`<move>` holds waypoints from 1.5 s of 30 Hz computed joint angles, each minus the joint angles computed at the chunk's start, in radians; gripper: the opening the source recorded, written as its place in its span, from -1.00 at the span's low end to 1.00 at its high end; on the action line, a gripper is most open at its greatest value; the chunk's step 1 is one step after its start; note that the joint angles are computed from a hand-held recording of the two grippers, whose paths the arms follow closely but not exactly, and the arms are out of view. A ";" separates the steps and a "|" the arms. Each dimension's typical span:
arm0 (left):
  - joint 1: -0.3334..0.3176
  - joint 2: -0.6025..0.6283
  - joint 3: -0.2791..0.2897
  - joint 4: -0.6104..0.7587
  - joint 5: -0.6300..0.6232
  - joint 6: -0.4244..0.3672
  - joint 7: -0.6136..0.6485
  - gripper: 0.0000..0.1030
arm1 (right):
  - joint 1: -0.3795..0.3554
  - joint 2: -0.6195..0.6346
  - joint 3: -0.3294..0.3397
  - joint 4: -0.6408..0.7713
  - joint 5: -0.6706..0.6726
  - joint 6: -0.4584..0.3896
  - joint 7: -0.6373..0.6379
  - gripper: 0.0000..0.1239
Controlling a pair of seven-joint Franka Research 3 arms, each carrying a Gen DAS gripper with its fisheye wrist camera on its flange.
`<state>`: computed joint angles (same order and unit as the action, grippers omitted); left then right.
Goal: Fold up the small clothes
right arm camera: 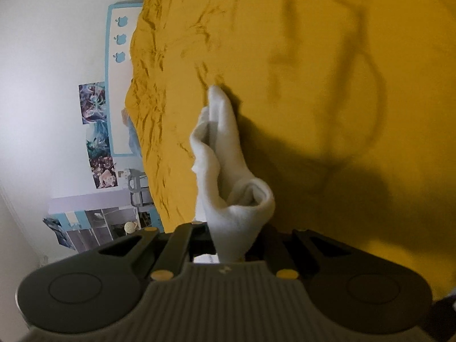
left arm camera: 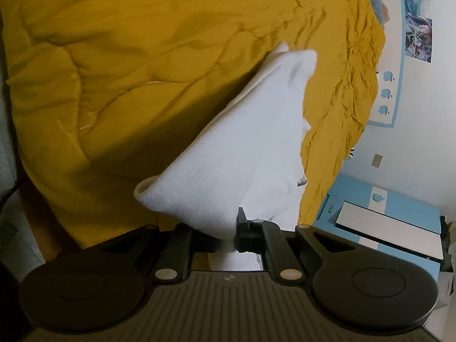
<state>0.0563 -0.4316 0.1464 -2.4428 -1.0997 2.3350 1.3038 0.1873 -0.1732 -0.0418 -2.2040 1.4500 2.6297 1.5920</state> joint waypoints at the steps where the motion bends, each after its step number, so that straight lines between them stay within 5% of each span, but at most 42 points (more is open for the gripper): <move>1: -0.002 0.011 0.005 0.006 0.002 -0.004 0.028 -0.80 | -0.001 -0.006 0.000 -0.013 -0.008 0.002 -0.001 -0.95; 6: 0.019 0.023 0.006 0.042 0.139 -0.061 0.148 -0.69 | -0.027 -0.025 -0.004 -0.046 -0.243 -0.042 0.082 -0.77; 10: 0.057 -0.023 -0.030 0.039 0.335 -0.073 0.105 -0.51 | -0.055 -0.082 -0.002 -0.087 -0.439 -0.024 0.119 -0.62; 17: 0.144 -0.126 -0.210 0.035 0.900 0.016 -0.063 -0.36 | -0.122 -0.137 0.053 -0.098 -0.938 0.092 0.182 -0.20; 20: 0.172 -0.124 -0.290 0.059 1.094 0.103 -0.131 -0.35 | -0.069 -0.100 0.013 -0.047 -0.937 0.169 0.074 -0.08; 24: 0.192 -0.082 -0.366 0.083 1.285 0.248 -0.230 -0.28 | 0.019 0.035 -0.057 0.134 -0.737 0.137 -0.186 -0.09; 28: 0.096 -0.021 -0.318 0.125 1.280 0.311 -0.242 -0.23 | -0.009 0.193 -0.047 0.324 -0.563 -0.005 -0.373 -0.01; 29: 0.063 -0.011 -0.299 0.129 1.274 0.320 -0.228 -0.23 | -0.028 0.251 -0.041 0.395 -0.574 -0.080 -0.375 0.18; 32: -0.015 0.005 -0.263 0.132 1.282 0.330 -0.197 -0.23 | -0.063 0.401 -0.003 0.573 -0.631 -0.168 -0.399 0.23; 35: -0.180 0.027 -0.116 0.129 1.044 0.328 -0.045 -0.23 | -0.109 0.532 0.040 0.715 -0.627 -0.222 -0.366 0.23; 37: -0.234 0.035 -0.064 0.131 0.886 0.308 0.008 -0.23 | -0.139 0.618 0.057 0.813 -0.637 -0.281 -0.285 0.02; 39: -0.218 0.039 -0.069 0.129 0.841 0.290 0.020 -0.23 | -0.171 0.662 0.095 0.848 -0.605 -0.269 -0.278 -0.41; 43: -0.145 0.044 -0.136 0.125 0.919 0.268 -0.018 -0.23 | -0.198 0.701 0.151 0.867 -0.554 -0.223 -0.256 -0.41; 45: -0.147 0.048 -0.132 0.128 0.901 0.260 -0.019 -0.23 | -0.192 0.706 0.151 0.864 -0.587 -0.216 -0.246 -0.89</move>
